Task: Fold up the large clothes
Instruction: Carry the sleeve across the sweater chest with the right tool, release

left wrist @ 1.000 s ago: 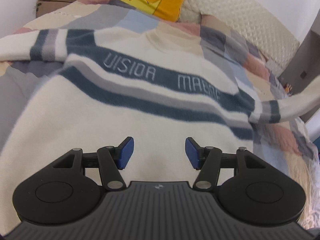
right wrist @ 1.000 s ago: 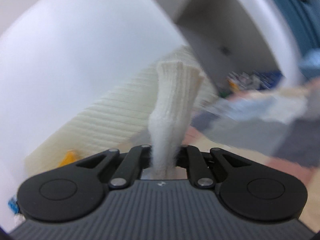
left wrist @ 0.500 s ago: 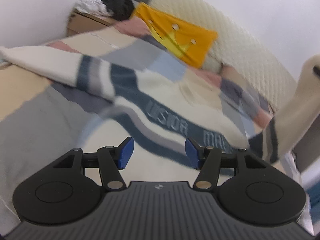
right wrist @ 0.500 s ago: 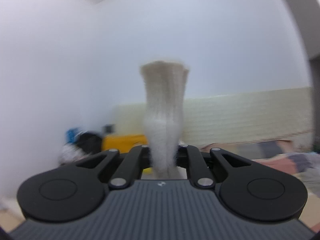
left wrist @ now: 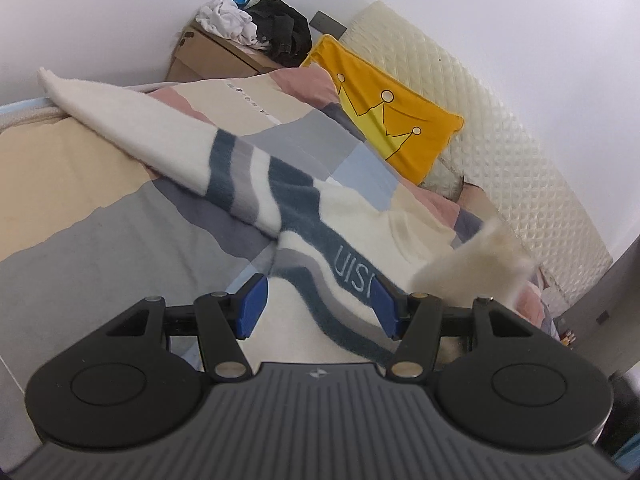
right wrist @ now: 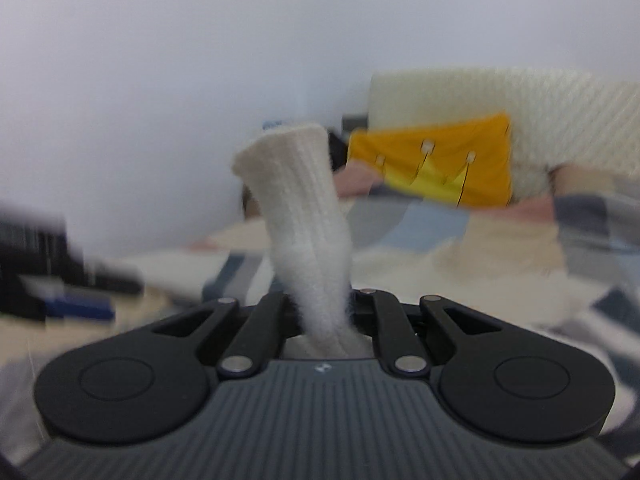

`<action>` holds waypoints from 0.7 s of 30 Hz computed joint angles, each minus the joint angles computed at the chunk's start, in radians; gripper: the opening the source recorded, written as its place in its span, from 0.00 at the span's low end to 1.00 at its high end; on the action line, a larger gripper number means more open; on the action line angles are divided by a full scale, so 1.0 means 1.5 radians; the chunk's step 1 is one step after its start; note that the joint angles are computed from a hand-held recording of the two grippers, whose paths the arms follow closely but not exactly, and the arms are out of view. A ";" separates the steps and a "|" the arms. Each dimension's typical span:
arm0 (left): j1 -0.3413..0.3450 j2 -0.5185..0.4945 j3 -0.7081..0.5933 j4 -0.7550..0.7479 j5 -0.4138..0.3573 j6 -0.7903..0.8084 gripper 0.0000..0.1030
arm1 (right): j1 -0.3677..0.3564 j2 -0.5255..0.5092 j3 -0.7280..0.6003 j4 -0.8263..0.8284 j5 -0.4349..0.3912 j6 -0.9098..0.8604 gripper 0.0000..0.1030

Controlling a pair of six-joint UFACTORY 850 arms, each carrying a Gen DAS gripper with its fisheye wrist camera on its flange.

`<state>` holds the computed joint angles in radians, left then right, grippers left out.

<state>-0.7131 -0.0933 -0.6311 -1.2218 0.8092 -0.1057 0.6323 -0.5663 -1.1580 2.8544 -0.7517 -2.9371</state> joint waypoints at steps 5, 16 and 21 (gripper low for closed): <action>0.017 -0.012 0.004 0.040 -0.012 -0.044 0.61 | 0.013 -0.033 -0.008 -0.006 0.037 0.019 0.10; 0.018 -0.046 -0.014 0.112 0.007 -0.078 0.61 | 0.019 -0.016 0.008 -0.137 0.123 0.152 0.43; 0.008 -0.048 -0.021 0.127 0.018 -0.061 0.61 | -0.004 0.018 0.038 -0.275 0.146 0.274 0.67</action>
